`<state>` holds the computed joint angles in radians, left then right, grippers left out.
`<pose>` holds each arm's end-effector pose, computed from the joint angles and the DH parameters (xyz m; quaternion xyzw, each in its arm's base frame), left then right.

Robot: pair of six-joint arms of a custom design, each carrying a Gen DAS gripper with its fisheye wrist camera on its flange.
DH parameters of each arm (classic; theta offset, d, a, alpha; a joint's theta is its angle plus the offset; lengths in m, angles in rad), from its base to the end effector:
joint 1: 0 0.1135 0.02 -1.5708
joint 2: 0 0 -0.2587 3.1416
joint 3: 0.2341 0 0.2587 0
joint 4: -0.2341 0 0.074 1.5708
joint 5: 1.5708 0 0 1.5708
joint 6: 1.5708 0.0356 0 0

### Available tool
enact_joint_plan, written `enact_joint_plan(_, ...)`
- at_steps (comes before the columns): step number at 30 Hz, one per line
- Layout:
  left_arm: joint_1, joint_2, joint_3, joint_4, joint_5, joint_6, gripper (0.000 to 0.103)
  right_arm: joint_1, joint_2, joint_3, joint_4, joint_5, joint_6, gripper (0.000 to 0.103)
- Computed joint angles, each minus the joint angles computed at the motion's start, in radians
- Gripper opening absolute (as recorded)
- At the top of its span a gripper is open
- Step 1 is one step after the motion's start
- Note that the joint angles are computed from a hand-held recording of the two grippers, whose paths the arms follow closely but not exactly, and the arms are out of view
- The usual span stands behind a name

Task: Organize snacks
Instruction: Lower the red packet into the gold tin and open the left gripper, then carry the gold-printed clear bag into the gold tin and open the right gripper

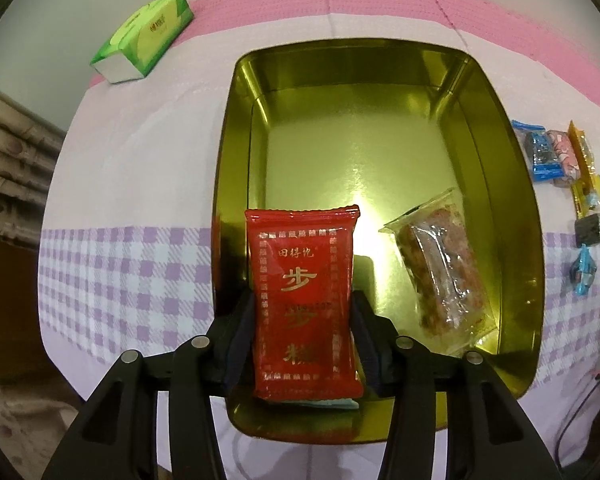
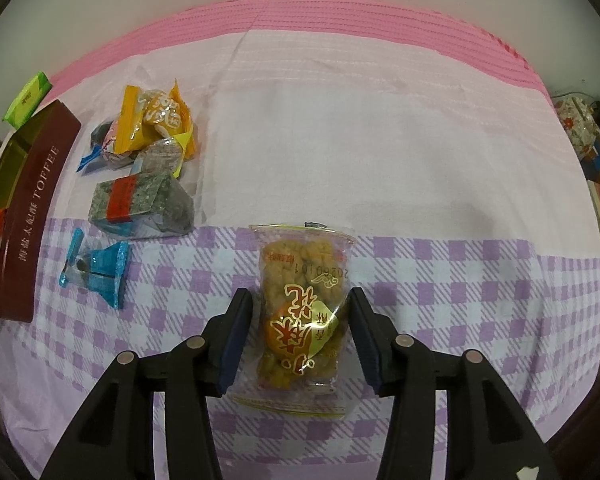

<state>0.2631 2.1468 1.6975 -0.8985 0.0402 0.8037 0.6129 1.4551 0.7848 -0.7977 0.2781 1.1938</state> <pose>0.4232 0.1125 0.1684 0.2675 0.9569 0.0394 0.1060 0.1984 0.1276 0.1535 0.2901 0.9456 -0.0457 0.1402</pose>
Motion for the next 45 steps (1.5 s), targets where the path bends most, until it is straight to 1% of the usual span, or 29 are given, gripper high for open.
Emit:
enact_joint_plan(5,0.022,-0.029,-0.002,-0.029,0.048,0.016,0.052,-0.014,0.01,0.016,-0.015,-0.003,0.003,0.039)
enact_joint_plan(8,0.037,-0.066,-0.029,-0.006,0.074,0.018,0.052,-0.023,0.009,0.022,-0.024,-0.007,0.001,0.037)
enact_joint_plan(11,0.056,-0.097,-0.046,-0.001,0.123,0.011,0.055,-0.023,0.013,0.027,-0.034,-0.005,0.009,0.037)
enact_joint_plan(13,0.066,-0.118,-0.071,0.029,0.154,-0.006,0.058,-0.019,0.02,0.036,-0.042,-0.002,0.017,0.037)
enact_joint_plan(15,0.078,-0.138,-0.095,0.059,0.181,-0.032,0.06,-0.013,0.03,0.046,-0.051,0.002,0.027,0.037)
enact_joint_plan(17,0.09,-0.145,-0.098,0.062,0.208,-0.049,0.06,-0.008,0.041,0.056,-0.057,0.005,0.035,0.037)
enact_joint_plan(20,0.097,-0.141,-0.094,0.06,0.224,-0.077,0.061,0.0,0.059,0.075,-0.073,0.011,0.05,0.036)
enact_joint_plan(22,0.096,-0.15,-0.116,0.09,0.221,-0.091,0.061,0.01,0.072,0.092,-0.088,0.017,0.064,0.036)
enact_joint_plan(25,0.101,-0.139,-0.112,0.097,0.237,-0.093,0.062,0.031,0.077,0.122,-0.117,0.03,0.094,0.036)
enact_joint_plan(28,0.11,-0.127,-0.097,0.092,0.253,-0.095,0.066,0.062,0.086,0.184,-0.184,0.064,0.122,0.036)
enact_joint_plan(31,0.12,-0.128,-0.096,0.114,0.261,-0.09,0.067,0.089,0.108,0.259,-0.246,0.096,0.126,0.036)
enact_joint_plan(33,0.128,-0.122,-0.085,0.12,0.266,-0.085,0.068,0.104,0.122,0.307,-0.274,0.111,0.129,0.036)
enact_joint_plan(36,0.143,-0.096,-0.036,0.092,0.278,-0.099,0.069,0.119,0.144,0.375,-0.289,0.121,0.118,0.036)
enact_joint_plan(38,0.155,-0.072,0.006,0.071,0.287,-0.116,0.069,0.127,0.176,0.438,-0.288,0.124,0.09,0.036)
enact_joint_plan(41,0.176,-0.04,0.059,0.062,0.293,-0.15,0.07,0.122,0.232,0.532,-0.252,0.108,0.014,0.036)
enact_joint_plan(45,0.198,-0.006,0.108,0.053,0.292,-0.179,0.07,0.12,0.371,0.728,-0.234,0.099,-0.107,0.036)
